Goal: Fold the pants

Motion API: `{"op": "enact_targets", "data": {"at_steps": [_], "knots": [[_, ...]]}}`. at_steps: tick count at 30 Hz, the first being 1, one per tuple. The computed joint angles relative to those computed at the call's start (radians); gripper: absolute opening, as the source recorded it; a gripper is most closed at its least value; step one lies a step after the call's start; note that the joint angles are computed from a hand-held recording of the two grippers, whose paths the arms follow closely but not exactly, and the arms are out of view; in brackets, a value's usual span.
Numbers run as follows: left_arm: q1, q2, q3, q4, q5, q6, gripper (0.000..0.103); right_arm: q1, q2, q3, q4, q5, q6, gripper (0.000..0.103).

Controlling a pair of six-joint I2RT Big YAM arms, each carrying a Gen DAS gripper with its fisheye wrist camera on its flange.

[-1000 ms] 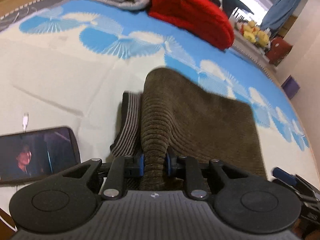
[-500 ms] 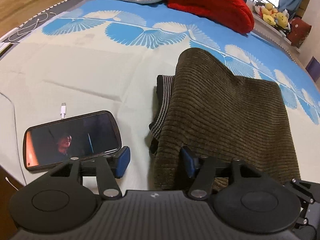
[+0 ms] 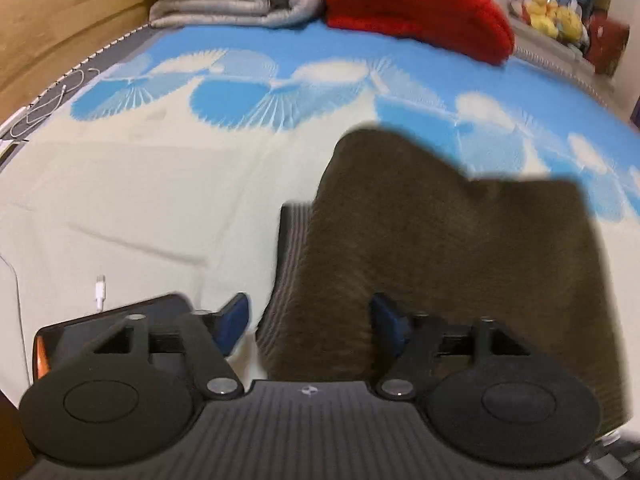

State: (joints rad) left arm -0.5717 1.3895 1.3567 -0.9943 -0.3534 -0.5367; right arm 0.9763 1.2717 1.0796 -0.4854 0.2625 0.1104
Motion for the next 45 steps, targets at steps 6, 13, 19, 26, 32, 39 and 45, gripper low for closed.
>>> {"op": "enact_targets", "data": {"at_steps": [6, 13, 19, 26, 32, 39, 45], "knots": [[0.035, -0.059, -0.070, 0.007, 0.075, -0.013, 0.092, -0.078, -0.043, 0.010, -0.102, -0.217, 0.047, 0.033], [0.038, -0.065, -0.076, 0.034, 0.090, -0.013, 0.092, -0.250, -0.164, -0.029, -0.147, -0.387, 0.333, 0.063], [0.030, -0.047, -0.052, 0.027, 0.087, 0.006, 0.092, -0.450, -0.206, -0.086, -0.031, -0.641, 0.627, 0.064], [0.033, -0.049, -0.049, 0.047, 0.094, 0.016, 0.092, -0.491, -0.310, -0.161, 0.029, -0.783, 0.690, 0.083], [0.039, -0.017, -0.015, 0.068, 0.118, 0.013, 0.092, -0.497, -0.266, -0.115, -0.022, -0.501, 0.568, 0.091], [0.032, 0.035, 0.022, 0.047, 0.126, 0.025, 0.093, -0.540, -0.063, -0.083, -0.030, -0.617, 0.624, 0.098], [0.031, 0.071, 0.040, 0.048, 0.125, 0.002, 0.093, -0.478, 0.033, 0.018, -0.097, -0.506, 0.467, 0.061]]}}
